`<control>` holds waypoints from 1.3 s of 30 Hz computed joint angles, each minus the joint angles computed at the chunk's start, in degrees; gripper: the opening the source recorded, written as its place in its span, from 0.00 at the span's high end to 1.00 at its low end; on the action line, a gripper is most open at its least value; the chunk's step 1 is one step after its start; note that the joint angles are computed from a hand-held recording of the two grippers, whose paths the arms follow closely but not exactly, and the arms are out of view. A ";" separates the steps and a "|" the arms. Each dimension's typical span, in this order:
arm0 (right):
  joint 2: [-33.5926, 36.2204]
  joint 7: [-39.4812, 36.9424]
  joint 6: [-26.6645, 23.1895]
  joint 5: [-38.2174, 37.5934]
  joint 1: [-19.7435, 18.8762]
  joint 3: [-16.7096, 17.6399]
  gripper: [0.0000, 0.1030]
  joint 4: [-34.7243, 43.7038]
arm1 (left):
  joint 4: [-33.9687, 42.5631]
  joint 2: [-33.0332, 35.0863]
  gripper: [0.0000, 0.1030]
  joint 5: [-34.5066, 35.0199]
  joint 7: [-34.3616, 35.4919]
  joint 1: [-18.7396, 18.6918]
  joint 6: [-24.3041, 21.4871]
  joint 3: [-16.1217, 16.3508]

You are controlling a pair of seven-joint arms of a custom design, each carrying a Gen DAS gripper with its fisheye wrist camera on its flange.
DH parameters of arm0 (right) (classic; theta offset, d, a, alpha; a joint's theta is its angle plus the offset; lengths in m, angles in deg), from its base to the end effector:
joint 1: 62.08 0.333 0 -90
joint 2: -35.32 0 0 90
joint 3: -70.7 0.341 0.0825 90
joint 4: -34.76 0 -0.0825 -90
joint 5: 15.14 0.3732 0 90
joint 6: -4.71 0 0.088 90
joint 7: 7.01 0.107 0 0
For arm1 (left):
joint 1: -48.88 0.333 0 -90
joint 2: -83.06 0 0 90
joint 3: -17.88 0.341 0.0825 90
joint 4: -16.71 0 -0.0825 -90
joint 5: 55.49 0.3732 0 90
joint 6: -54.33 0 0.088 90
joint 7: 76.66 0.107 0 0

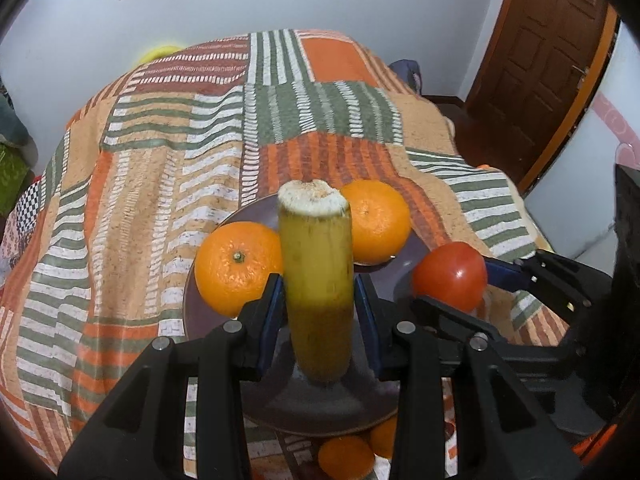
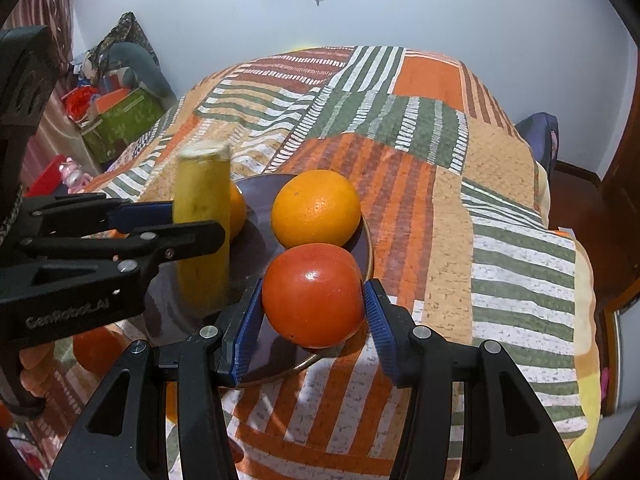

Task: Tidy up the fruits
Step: 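Lay the yellow fruit on the plate with the left tool while the right tool releases the tomato there, then move the right tool to the second yellow cylindrical fruit on the quilt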

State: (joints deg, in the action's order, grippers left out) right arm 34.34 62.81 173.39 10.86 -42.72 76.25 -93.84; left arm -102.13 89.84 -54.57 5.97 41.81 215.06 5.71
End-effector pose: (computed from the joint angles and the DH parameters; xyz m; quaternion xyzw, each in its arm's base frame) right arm 0.5155 0.2081 0.4848 -0.7705 0.5249 -0.1448 0.3314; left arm 0.5741 -0.1965 0.4762 -0.5990 0.7412 -0.2613 0.1534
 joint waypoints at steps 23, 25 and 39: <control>3.90 1.29 -3.00 -1.95 0.17 0.41 0.54 3.97 | -1.29 -0.52 0.72 2.08 -0.25 -0.25 1.11 0.22; 3.57 3.14 -2.61 -4.28 0.33 0.23 0.53 3.65 | -1.97 -1.31 0.72 0.93 0.52 -0.01 1.16 0.01; -5.82 5.14 -1.05 -7.77 0.63 0.36 0.46 -2.60 | -11.96 -14.50 0.65 0.65 0.82 -1.61 1.97 2.79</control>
State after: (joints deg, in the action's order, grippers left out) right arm 28.52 67.95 172.34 3.10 -42.08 76.61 -96.45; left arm -114.09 75.34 -53.92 6.79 40.20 217.03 8.51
